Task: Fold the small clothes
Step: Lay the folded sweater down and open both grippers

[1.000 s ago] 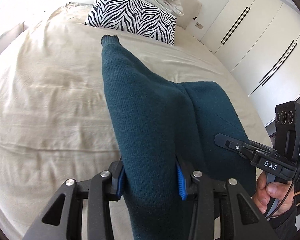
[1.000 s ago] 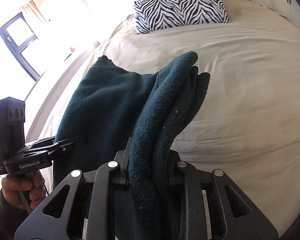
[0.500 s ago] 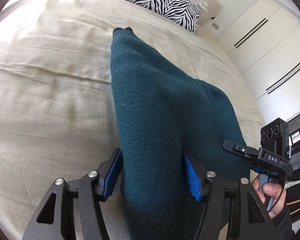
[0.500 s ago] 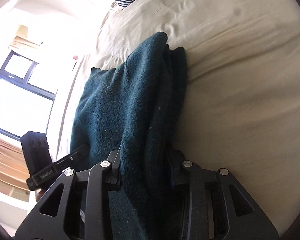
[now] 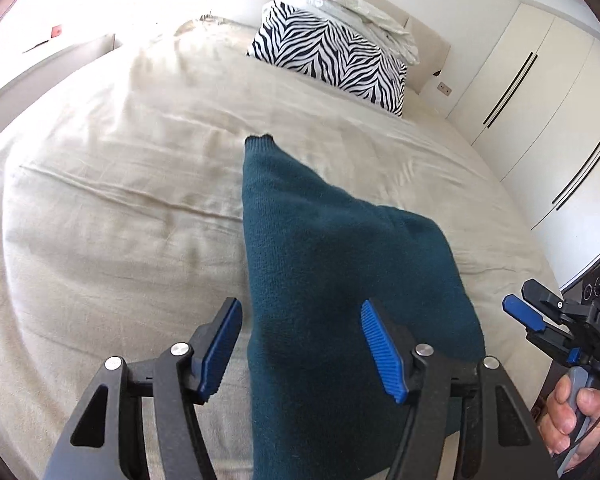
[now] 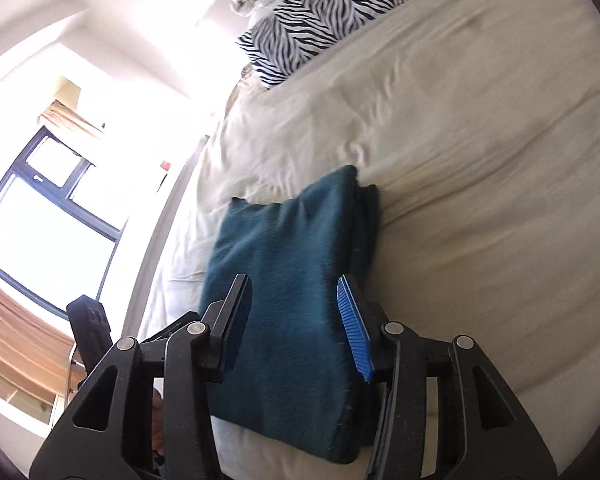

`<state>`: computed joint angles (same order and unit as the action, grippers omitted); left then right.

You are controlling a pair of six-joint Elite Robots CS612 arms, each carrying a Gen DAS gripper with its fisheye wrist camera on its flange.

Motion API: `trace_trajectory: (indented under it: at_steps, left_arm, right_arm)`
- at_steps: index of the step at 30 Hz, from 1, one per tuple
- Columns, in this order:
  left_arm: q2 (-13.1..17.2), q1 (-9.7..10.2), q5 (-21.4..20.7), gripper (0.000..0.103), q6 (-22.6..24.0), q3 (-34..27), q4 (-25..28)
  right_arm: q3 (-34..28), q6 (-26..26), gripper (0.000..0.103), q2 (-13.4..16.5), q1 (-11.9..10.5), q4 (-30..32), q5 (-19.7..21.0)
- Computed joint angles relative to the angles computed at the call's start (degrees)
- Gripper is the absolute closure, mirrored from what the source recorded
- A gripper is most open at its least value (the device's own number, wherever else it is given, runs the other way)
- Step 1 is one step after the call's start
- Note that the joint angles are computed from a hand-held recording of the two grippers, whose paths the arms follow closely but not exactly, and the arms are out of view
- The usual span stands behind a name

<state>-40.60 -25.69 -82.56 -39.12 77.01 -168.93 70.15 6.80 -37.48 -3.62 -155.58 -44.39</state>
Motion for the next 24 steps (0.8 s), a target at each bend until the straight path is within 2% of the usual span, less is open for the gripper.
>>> trace_trajectory:
  at_steps: [3, 5, 7, 8, 10, 12, 15, 17, 20, 21, 23, 24]
  left_arm:
    - [0.43, -0.68, -0.01, 0.033, 3.22, -0.64, 1.20]
    - [1.23, -0.95, 0.64, 0.032, 3.79, -1.36, 3.19]
    - [1.76, -0.82, 0.03, 0.030, 3.28, -1.84, 5.65]
    - [1.88, -0.80, 0.08, 0.030, 2.91, -1.64, 5.48]
    - [1.93, -0.69, -0.53, 0.030, 2.50, -1.22, 5.10]
    - [1.41, -0.89, 0.05, 0.030, 1.48, -0.05, 3.87]
    - [-0.23, -2.06, 6.05, 0.030, 2.52, 2.38, 1.49]
    - [-1.44, -3.04, 10.97, 0.027, 4.03, 3.94, -0.70]
    - [-3.08, -4.94, 20.98, 0.007, 7.97, 6.24, -6.36]
    - [-3.54, -5.61, 24.65, 0.000, 9.73, 6.98, -9.02]
    - [-4.07, -6.80, 30.54, 0.000, 14.55, 7.94, -15.69]
    - [-4.26, -7.25, 32.45, 0.000, 17.31, 8.18, -18.76]
  right_arm:
    - [-0.19, -6.38, 0.059, -0.11, 1.02, 5.06, 2.75]
    - [-0.94, -6.93, 0.059, 0.74, 1.73, 8.84, 1.59]
    - [-1.11, -6.10, 0.064, 1.71, 1.76, 12.25, 0.45]
    - [-0.47, -5.13, 0.065, 2.07, 1.47, 10.74, 0.73]
    - [0.97, -3.43, 0.067, 2.43, 0.51, 7.13, 4.26]
    - [2.20, -1.96, 0.067, 1.94, -0.15, 5.22, 4.87]
    - [5.14, -0.91, 0.062, -0.09, -0.57, -0.89, 0.15]
    - [7.22, -0.21, 0.060, -1.85, -0.61, -5.08, -5.21]
    - [9.97, -0.52, 0.057, -4.24, -0.50, -12.14, -11.05]
    - [11.10, -1.11, 0.053, -5.26, -0.28, -14.87, -14.08]
    - [13.14, -2.44, 0.046, -6.93, 0.35, -21.15, -18.80]
    - [13.95, -2.72, 0.036, -7.47, 0.69, -24.93, -20.85]
